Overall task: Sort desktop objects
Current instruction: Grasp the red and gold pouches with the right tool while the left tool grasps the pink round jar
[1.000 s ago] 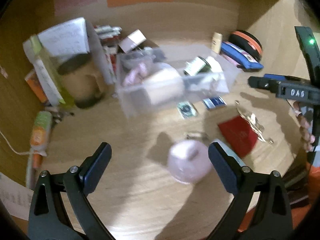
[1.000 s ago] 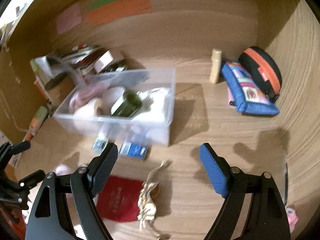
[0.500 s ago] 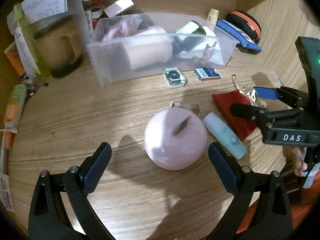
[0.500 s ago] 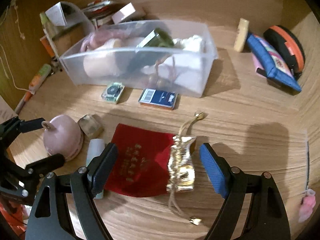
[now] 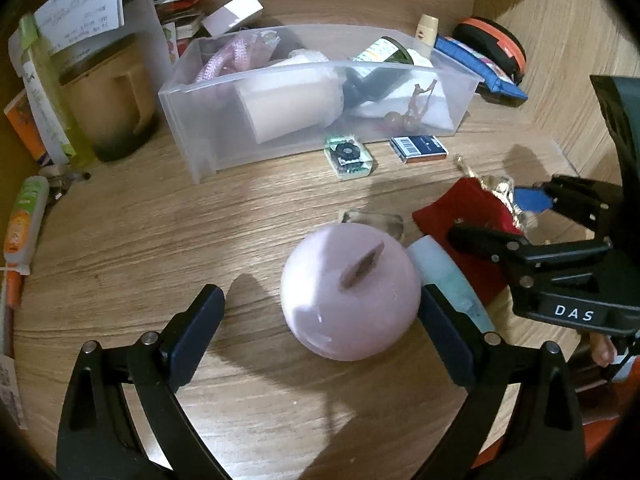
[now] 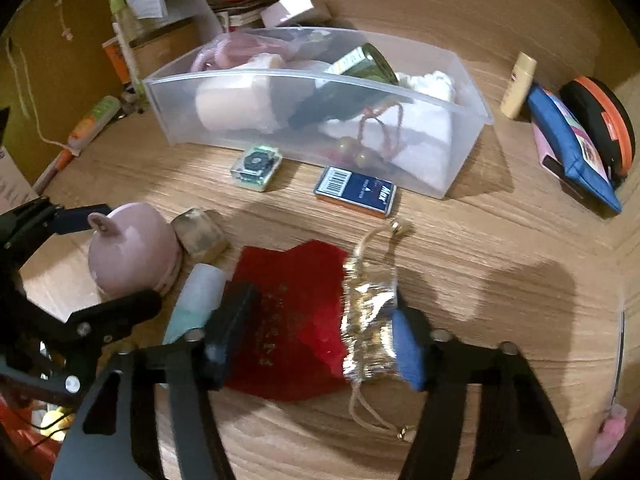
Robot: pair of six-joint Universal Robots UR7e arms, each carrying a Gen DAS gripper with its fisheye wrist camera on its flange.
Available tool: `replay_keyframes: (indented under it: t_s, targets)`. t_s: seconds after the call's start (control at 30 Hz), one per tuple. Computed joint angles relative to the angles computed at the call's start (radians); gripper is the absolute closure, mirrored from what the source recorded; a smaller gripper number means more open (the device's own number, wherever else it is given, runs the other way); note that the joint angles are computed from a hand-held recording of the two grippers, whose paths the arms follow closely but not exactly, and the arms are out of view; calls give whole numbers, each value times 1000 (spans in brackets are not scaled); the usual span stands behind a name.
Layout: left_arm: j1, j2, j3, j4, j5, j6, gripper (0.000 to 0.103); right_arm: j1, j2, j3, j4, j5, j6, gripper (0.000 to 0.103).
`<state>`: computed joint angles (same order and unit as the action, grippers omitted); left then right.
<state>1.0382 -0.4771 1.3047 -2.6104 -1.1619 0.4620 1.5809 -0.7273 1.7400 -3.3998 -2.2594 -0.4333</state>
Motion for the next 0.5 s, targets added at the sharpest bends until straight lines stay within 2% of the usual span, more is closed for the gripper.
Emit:
replay_keyframes:
  t_s: [0.03, 0.1, 0.13, 0.23, 0.27, 0.5]
  targets:
    - [1, 1, -2, -2, -5, -3, 6, 0, -3, 4, 1, 8, -8, 64]
    - [6, 3, -12, 14, -17, -11, 18, 1, -6, 10, 11, 25, -13, 76]
    - [7, 2, -17, 25, -24, -17, 20, 3, 0, 5, 11, 25, -18, 78]
    - [6, -2, -6, 4, -23, -12, 31, -1, -4, 7, 15, 36, -14, 84]
    - [6, -4, -4, 2, -28, -13, 38, -4, -10, 11, 20, 43, -6, 85]
    - [10, -10, 8, -30, -16, -16, 40, -17, -39, 25, 9, 64, 35, 86]
